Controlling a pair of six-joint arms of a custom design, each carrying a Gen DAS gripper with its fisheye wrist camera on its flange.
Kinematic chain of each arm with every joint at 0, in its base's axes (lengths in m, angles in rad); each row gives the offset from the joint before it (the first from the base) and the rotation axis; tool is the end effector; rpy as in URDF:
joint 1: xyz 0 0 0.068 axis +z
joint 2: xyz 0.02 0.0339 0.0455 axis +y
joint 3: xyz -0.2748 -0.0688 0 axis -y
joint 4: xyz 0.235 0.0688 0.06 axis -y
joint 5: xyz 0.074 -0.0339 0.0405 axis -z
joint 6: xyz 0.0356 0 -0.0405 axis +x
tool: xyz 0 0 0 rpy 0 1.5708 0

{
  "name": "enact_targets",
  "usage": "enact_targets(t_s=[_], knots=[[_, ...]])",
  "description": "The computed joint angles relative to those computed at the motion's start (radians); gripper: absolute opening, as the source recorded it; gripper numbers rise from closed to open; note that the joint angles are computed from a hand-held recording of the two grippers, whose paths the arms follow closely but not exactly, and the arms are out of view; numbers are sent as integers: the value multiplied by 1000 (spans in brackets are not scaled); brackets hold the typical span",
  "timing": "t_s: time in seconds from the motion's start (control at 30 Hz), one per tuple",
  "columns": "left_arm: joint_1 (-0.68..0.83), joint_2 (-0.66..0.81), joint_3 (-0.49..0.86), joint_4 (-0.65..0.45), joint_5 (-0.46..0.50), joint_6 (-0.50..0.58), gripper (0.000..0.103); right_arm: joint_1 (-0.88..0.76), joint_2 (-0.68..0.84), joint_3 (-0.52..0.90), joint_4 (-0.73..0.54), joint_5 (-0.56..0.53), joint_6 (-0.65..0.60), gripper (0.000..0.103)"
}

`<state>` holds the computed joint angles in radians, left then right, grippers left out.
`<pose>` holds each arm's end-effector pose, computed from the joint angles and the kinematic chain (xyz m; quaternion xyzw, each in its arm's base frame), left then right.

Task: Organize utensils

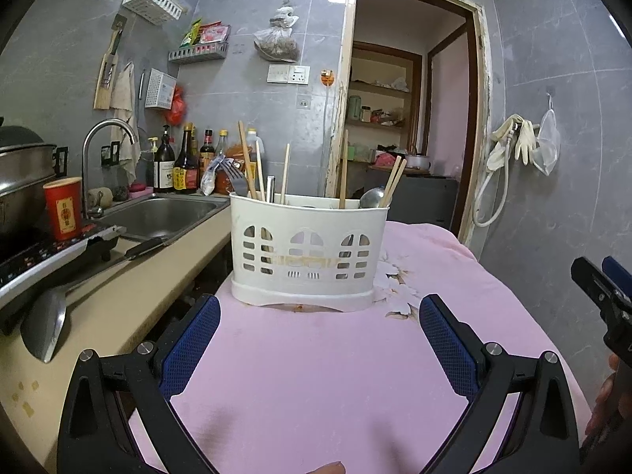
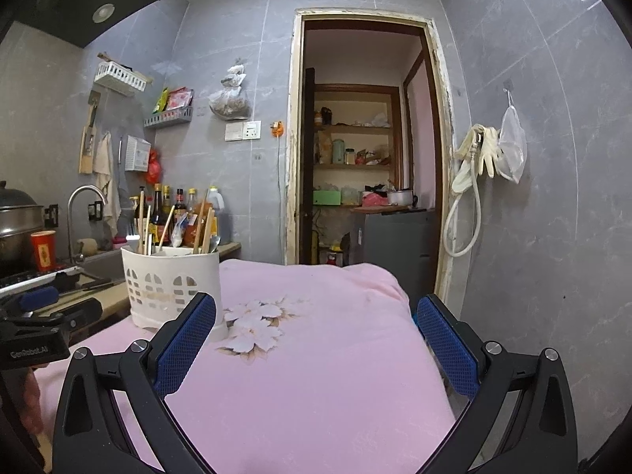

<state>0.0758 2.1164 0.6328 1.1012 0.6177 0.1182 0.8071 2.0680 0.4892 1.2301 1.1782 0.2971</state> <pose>0.3390 0.0051 0.0811 0.1869 0.7856 -0.1990 0.5552 0.2254 0.1878 0.0896 0.1367 0.7394 -0.1373 0.6448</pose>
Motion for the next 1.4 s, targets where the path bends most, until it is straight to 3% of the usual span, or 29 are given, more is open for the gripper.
enact_targets(t_s=[0.3,0.47,0.67,0.97,1.4], knots=[[16,74,-58,189,11,-17,99,30,32,14,-104,16,141,103],[10,117,-62,254,-10,-19,99,38,75,21,-65,42,135,103],[5,137,-38,222,-18,-13,99,18,97,40,-127,18,198,103],[-2,160,-53,282,-21,1,99,17,101,32,-166,6,272,103],[4,152,-33,229,-7,0,99,20,95,40,-197,11,277,103]])
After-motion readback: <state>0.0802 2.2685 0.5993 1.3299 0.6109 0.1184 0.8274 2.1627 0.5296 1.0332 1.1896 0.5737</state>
